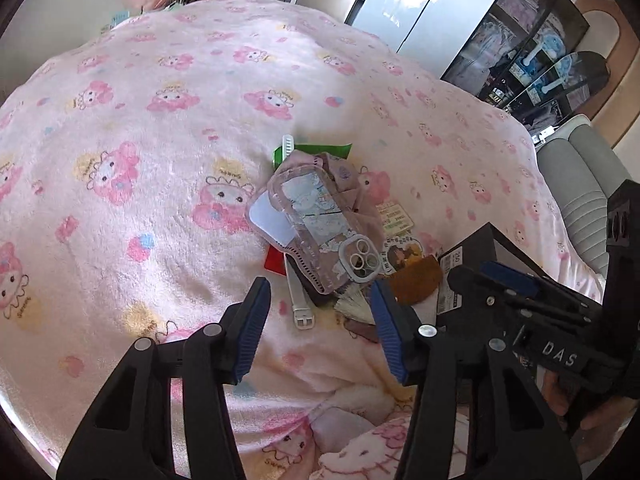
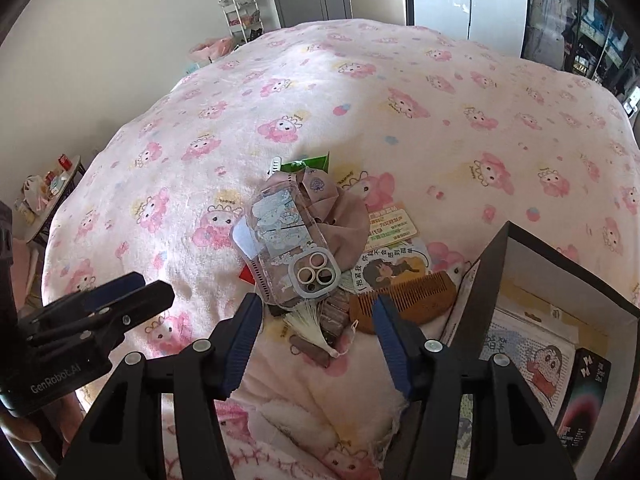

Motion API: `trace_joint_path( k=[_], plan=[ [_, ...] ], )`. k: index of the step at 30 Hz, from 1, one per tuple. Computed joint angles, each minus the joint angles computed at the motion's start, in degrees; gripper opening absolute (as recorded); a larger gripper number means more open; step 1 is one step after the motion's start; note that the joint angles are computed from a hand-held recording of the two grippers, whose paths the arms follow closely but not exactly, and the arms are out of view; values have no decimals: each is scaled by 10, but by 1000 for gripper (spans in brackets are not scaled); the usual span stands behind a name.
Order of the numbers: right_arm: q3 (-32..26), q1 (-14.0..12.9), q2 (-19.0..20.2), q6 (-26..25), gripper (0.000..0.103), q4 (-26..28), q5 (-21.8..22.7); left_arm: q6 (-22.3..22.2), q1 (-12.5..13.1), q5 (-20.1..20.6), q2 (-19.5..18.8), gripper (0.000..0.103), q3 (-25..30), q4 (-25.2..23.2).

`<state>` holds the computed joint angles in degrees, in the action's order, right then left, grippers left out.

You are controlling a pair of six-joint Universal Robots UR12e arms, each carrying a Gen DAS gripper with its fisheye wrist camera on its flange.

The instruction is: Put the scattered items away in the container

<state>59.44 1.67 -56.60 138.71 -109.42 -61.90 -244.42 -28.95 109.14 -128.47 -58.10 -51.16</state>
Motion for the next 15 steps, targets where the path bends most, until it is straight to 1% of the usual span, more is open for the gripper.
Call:
trace_joint_path(
  k=[3, 6, 9, 10, 13, 15],
  plan=[
    [-44, 7, 30, 16, 48, 36, -6, -2, 12, -33, -1, 40, -15, 14],
    [-78, 13, 54, 28, 45, 70, -13, -3, 24, -77, -3, 40, -34, 57],
    [-91, 20, 67, 37, 45, 79, -26, -4, 38, -127, -12, 40, -45, 109],
    [-97, 22, 73, 44, 45, 85, -27, -6, 41, -135, -16, 40, -42, 112],
    [-117, 26, 89, 64, 45, 101, -42, 0, 50, -133, -28, 40, -24, 91],
    [-123, 27, 94, 75, 45, 111, -58, 4, 55, -123, -34, 40, -13, 80]
  ],
)
